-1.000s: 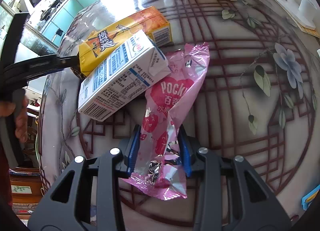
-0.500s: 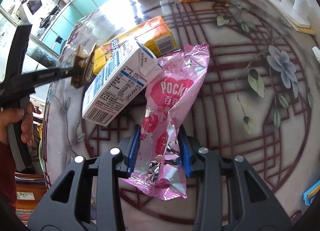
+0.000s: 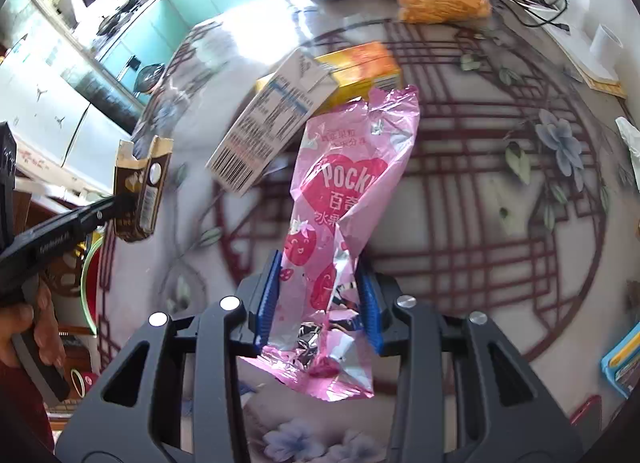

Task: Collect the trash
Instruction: 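Carry the Pocky wrapper and cigarette pack with both grippers over the red bin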

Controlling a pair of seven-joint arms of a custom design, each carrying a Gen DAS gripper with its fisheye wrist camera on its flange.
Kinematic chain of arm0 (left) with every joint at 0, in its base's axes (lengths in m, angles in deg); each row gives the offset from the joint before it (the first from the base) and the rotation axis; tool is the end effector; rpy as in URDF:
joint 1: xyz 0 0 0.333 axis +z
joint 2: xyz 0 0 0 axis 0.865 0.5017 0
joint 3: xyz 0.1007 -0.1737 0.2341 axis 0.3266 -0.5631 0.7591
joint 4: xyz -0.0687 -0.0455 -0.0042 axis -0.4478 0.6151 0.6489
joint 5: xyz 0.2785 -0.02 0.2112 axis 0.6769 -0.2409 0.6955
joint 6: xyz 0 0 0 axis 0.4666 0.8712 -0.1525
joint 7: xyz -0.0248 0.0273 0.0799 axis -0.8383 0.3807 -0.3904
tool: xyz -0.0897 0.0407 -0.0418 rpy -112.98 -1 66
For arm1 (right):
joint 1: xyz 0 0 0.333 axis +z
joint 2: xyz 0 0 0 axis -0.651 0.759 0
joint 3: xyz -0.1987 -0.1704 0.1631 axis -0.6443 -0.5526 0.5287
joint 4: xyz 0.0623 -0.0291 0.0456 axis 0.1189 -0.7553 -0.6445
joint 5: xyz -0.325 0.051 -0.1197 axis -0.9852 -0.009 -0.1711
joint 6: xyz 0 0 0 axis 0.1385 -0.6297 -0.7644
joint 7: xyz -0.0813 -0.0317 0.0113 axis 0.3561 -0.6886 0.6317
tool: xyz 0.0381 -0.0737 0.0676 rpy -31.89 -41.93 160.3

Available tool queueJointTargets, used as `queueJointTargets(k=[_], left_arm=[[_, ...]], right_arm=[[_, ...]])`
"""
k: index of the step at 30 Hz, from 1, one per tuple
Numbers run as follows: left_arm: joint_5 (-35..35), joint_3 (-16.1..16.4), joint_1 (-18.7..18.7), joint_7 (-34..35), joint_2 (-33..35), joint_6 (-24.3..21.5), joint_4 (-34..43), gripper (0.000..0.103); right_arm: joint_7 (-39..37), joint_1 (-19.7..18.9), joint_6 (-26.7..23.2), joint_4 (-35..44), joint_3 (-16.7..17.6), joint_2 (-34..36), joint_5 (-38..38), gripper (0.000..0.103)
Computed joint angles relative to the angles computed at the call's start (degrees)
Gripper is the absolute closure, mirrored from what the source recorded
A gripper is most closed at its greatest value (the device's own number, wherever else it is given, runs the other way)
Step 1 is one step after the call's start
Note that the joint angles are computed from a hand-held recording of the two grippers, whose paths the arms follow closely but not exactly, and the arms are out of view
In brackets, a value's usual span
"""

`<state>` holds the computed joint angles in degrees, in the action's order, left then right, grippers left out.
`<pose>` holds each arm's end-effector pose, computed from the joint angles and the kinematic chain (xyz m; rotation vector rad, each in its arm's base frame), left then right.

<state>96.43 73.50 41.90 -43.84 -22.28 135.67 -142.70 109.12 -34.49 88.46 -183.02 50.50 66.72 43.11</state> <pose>0.5188 -0.3049 0.3676 -2.2286 1.8886 -0.6219 0.5363 0.0533 0.3629 -2.0826 1.7171 -0.0591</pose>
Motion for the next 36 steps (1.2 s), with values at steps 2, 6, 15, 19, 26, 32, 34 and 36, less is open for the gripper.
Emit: queueJointTargets(k=[2,6,15,19,26,32,34,36], left_arm=[[0.47,0.15,-0.41,-1.57,-2.10,1.42,-2.96,0.098],[2.23,0.48,-0.80,-5.27,-6.64,4.57,-9.18,0.098],[6.86,0.11,0.83,-13.25,-15.89,8.48,-20.33,0.097],[9.96,-0.61,2.44,-16.91,-20.50,8.16,-25.05,0.097],[8.27,-1.48,5.32,-17.32,-26.59,10.20,-32.69,0.097],[6.62,-1.70,7.15,-16.93,-30.52,12.09,-38.06,0.097],[5.46,-1.21,7.42,-15.80,-32.01,12.61,-39.87,0.097],[4.68,-1.27,7.93,-15.21,-33.46,12.71,-41.42,0.097]], right_arm=[[-0.19,0.67,0.27,-1.56,0.52,-1.42,-0.02,0.067],[-0.66,2.55,0.51,-4.54,1.29,-4.39,-0.68,0.067],[-0.79,7.47,1.16,-7.89,2.94,-8.46,-1.73,0.067],[-0.15,9.57,2.21,-8.89,3.70,-9.79,-2.49,0.067],[2.48,12.45,3.55,-10.46,4.56,-11.71,-4.38,0.067],[5.04,14.44,4.55,-11.00,5.47,-12.39,-6.37,0.067],[6.19,15.22,4.90,-11.02,5.98,-12.47,-7.14,0.067],[6.84,15.99,4.98,-10.83,6.33,-12.37,-7.50,0.067]])
